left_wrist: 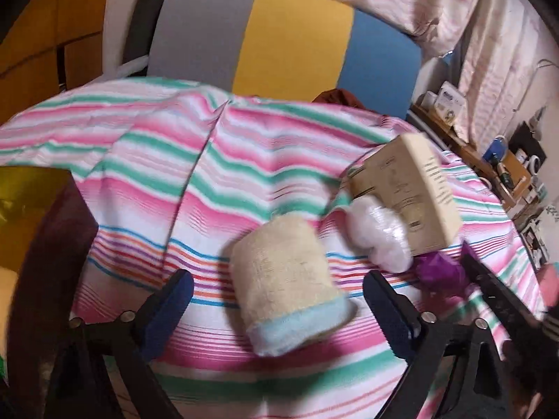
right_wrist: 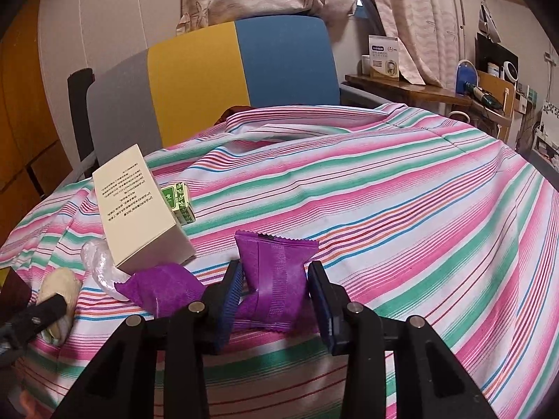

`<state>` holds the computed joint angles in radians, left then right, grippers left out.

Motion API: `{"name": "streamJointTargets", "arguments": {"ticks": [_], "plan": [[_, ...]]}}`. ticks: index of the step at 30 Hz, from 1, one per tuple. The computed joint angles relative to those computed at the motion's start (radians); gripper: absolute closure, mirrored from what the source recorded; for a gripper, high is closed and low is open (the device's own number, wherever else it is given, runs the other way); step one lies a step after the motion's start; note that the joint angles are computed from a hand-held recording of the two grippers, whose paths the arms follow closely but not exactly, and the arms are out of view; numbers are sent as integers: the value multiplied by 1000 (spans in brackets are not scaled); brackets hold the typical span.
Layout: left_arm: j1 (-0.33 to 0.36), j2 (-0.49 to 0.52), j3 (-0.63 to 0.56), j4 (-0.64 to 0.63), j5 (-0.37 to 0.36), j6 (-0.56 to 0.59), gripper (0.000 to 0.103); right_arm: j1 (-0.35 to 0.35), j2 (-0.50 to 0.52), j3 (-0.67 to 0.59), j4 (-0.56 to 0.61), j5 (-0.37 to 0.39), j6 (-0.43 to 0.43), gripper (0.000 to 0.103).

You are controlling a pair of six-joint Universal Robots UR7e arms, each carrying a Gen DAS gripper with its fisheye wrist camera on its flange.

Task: Organize objects
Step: 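Grasp the cream knitted sock roll with the left gripper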

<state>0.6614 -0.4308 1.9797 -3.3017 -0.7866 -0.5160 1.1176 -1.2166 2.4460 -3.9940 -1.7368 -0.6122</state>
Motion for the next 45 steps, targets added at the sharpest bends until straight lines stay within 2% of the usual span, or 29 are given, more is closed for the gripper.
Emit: {"name": "streamJointTargets", "arguments": {"ticks": [2,4,7,11,14,17,20,24,30,38,45], "plan": [[-4,12,7,-49,12,18,8,-4,-2,3,-4,6,5,64],[-6,14,6,-45,21,16,9,-4,-2,3,-6,3,8,64],[-5,20,12,-87,25,27,18,0,3,3,-14,-7,7,64],[-4,24,25,-148,-18,82,38,3,8,7,-38,-10,0,64],[-20,25,37,-143,-6,79,42,5,8,7,-40,-15,-5,64],[-16,18,66,-194,-32,66,45,6,10,6,-41,-18,-9,64],[-30,16,92,-221,-26,52,50,9,14,6,-51,-22,-13,64],[-59,15,132,-250,-5,28,51,12,19,11,-76,-18,-23,64],[-71,8,173,-292,-14,6,51,6,24,39,-156,16,-32,65],[-81,-2,227,-355,-32,-17,51,19,20,139,-233,49,-52,65],[-93,-22,286,-396,-50,-40,52,60,101,216,-320,71,-36,64]]}}
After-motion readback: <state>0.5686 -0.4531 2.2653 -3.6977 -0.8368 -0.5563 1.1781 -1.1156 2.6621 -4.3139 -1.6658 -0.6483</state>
